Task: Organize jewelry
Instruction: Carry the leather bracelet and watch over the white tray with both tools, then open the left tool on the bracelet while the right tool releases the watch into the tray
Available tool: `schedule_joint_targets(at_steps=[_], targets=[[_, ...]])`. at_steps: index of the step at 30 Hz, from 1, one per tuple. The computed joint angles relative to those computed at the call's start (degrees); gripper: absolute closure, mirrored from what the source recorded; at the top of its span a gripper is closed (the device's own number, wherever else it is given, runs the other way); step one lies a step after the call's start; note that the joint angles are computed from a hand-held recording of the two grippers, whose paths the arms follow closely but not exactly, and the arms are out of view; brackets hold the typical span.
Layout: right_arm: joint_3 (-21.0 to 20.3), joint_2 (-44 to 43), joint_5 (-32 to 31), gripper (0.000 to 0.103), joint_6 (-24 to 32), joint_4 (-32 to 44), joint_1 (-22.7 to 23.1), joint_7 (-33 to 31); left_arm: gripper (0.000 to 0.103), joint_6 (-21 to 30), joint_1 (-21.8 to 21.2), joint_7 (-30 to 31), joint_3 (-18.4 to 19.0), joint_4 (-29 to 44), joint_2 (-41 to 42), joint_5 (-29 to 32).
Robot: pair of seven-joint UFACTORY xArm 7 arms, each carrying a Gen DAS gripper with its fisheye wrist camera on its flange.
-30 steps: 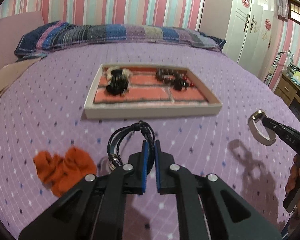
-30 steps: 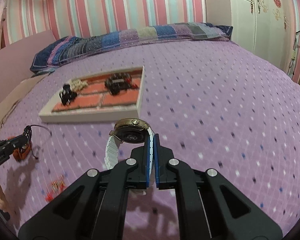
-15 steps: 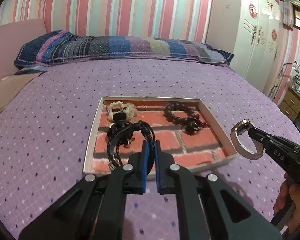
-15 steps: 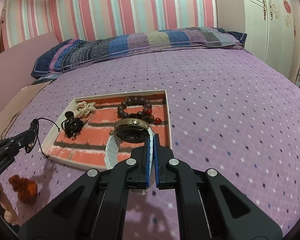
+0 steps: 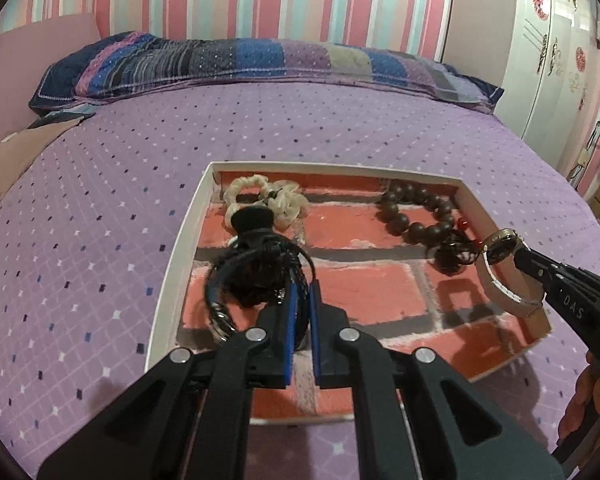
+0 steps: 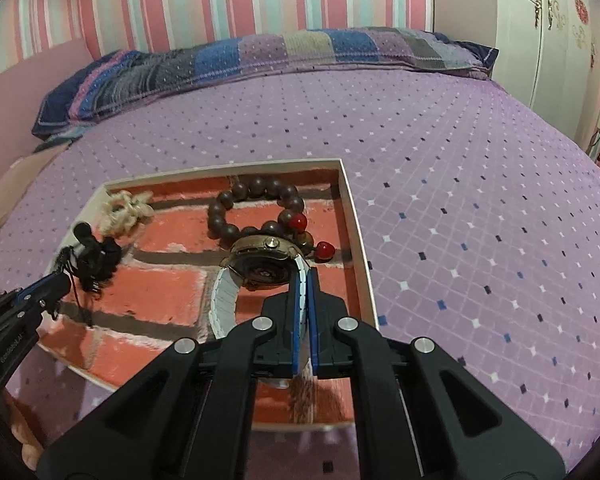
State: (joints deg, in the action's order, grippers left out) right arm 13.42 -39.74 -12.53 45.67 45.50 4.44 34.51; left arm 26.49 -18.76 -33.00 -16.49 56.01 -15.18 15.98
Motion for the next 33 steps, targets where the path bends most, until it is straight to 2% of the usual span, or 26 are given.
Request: schedule_joint_targets(at_steps=[12, 33], targets=[[0.2, 4.7, -2.5, 0.098, -1.2, -0.1, -0.7, 0.9, 0.096, 1.1, -0.3, -2.7, 0.2, 2.0, 4.7, 3.9], [-0.2, 5.5, -3.5, 0.099, -1.5, 0.1, -0.1, 1.3, 0.096, 1.0, -1.2, -3.4, 1.3, 2.2, 5.4, 4.0]])
